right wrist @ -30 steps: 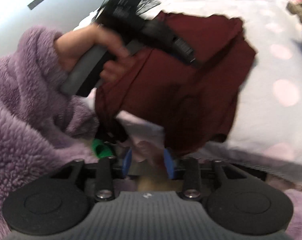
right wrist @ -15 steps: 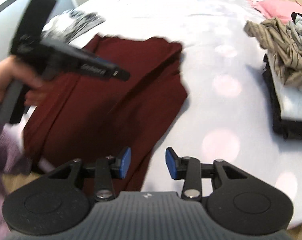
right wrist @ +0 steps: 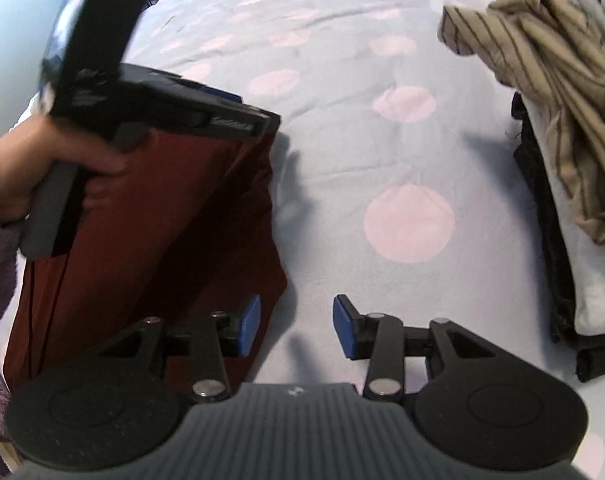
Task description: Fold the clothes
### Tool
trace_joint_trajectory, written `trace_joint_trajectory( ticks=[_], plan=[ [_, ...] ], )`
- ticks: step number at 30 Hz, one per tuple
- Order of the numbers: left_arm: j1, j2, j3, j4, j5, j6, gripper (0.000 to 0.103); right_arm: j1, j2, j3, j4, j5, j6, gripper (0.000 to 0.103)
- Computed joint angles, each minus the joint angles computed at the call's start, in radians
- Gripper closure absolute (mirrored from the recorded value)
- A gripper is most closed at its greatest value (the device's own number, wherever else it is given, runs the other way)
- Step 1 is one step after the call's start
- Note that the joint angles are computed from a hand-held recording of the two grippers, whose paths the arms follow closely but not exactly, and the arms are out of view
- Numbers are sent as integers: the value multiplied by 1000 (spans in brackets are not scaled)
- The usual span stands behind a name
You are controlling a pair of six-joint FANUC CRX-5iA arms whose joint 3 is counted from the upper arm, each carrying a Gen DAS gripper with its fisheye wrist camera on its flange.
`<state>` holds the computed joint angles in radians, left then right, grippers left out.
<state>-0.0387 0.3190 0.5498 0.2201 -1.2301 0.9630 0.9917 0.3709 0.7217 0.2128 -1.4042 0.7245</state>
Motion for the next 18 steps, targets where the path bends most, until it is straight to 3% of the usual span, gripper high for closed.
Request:
trace_joint_trajectory(
  ticks=[2, 3, 9, 14, 18],
  plan=[
    [11, 13, 2, 19, -14, 1, 92, -5, 1, 1, -13, -4, -6, 58],
    [19, 19, 2, 33, -20, 3, 95, -8, 0, 0, -20, -3, -9, 58],
    [139, 81, 33, 285, -128, 27, 98, -23, -33, -54, -76, 45, -62, 58],
    [176, 102, 64, 254, -156, 2, 98, -22, -17, -35, -115, 36, -38, 58],
    [208, 80, 9, 301, -138, -40, 98, -16, -13, -25, -124, 40, -25, 58]
  ],
)
